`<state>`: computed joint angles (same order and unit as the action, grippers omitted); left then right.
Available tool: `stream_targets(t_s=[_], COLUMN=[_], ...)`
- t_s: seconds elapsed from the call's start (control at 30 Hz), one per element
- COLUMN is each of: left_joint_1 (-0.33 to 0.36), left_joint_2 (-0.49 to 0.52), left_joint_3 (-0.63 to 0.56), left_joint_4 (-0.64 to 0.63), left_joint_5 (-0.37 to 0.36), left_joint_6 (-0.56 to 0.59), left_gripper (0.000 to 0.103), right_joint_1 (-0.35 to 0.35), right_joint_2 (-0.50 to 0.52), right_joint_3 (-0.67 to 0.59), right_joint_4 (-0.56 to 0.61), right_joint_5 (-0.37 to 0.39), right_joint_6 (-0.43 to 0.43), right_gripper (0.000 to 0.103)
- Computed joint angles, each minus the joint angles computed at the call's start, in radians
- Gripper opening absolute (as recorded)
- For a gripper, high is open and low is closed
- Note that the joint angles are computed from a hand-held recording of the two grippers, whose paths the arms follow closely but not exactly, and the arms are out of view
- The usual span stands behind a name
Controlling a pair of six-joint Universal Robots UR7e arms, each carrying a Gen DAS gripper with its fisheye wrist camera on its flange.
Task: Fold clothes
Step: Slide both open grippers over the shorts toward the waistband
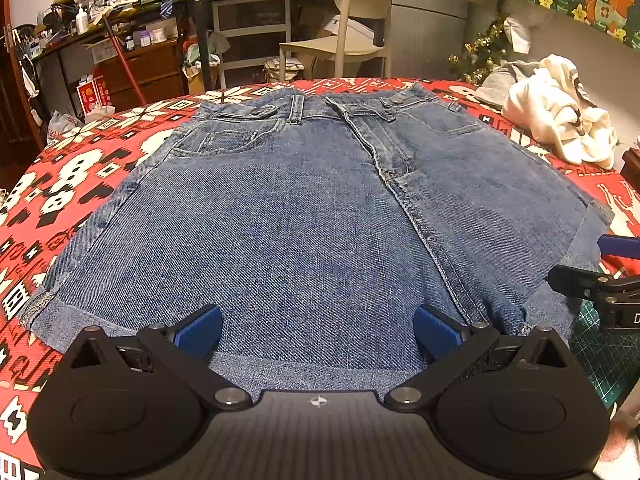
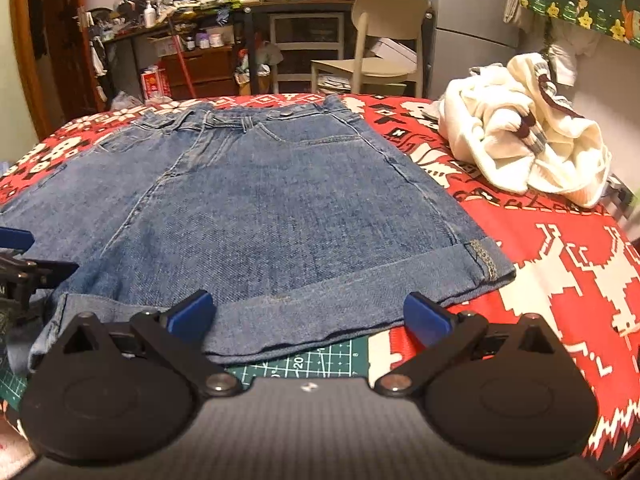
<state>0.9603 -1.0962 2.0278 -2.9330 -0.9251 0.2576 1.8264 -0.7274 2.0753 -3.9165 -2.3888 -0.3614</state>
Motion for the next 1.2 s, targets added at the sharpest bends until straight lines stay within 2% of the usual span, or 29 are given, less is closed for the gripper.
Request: stream_targets(t_s=[0.2,0.27,0.33,0.4,0.47,0.53,0.63,0.73,0.9,1.0,1.13,1.2], left_joint_1=[0.004,0.004,0.002,0.010,0.020,0.026,0.041,0.057,0.079,0.089,0.104,0.103], left_joint_2=[0.002,0.000,-0.004,-0.018,-0.025,-0.021,0.015,0.062,0.152,0.188,0.205,0.200], left_joint_3=[0.018,0.017,0.021,0.025,0.015,-0.010,-0.083,-0.164,-0.306,-0.359,-0.383,-0.360], left_joint_4=[-0.057,-0.057,-0.088,-0.142,-0.168,-0.175,-0.140,-0.103,-0.036,0.000,0.060,0.034], left_joint_5=[-0.010,-0.006,0.002,-0.032,-0.061,-0.068,-0.066,-0.075,-0.084,-0.087,-0.089,-0.082], left_joint_6=[0.026,0.024,0.024,0.037,0.050,0.070,0.107,0.140,0.190,0.199,0.184,0.206], left_gripper=[0.103,0.102,0.101,0.101,0.101,0.101,0.101,0.100,0.075,0.064,0.061,0.061], right_joint_1=[0.009,0.013,0.022,0.032,0.031,0.019,0.010,-0.003,-0.029,-0.045,-0.048,-0.049], right_joint_2=[0.012,-0.004,-0.030,-0.028,-0.044,-0.080,-0.095,-0.090,-0.044,-0.018,0.018,0.033], right_joint_3=[-0.015,-0.015,-0.028,-0.041,-0.034,-0.028,-0.075,-0.138,-0.271,-0.329,-0.368,-0.376], right_joint_4=[0.003,0.053,0.159,0.145,0.112,0.149,0.223,0.267,0.376,0.422,0.430,0.446], right_joint_5=[-0.028,-0.040,-0.078,-0.107,-0.073,-0.017,-0.008,0.024,0.028,0.057,0.045,0.021], right_joint_6=[0.022,0.048,0.127,0.123,0.110,0.132,0.136,0.088,0.049,0.035,0.003,-0.002], right_gripper=[0.102,0.102,0.102,0.102,0.102,0.102,0.102,0.102,0.102,0.102,0.102,0.102])
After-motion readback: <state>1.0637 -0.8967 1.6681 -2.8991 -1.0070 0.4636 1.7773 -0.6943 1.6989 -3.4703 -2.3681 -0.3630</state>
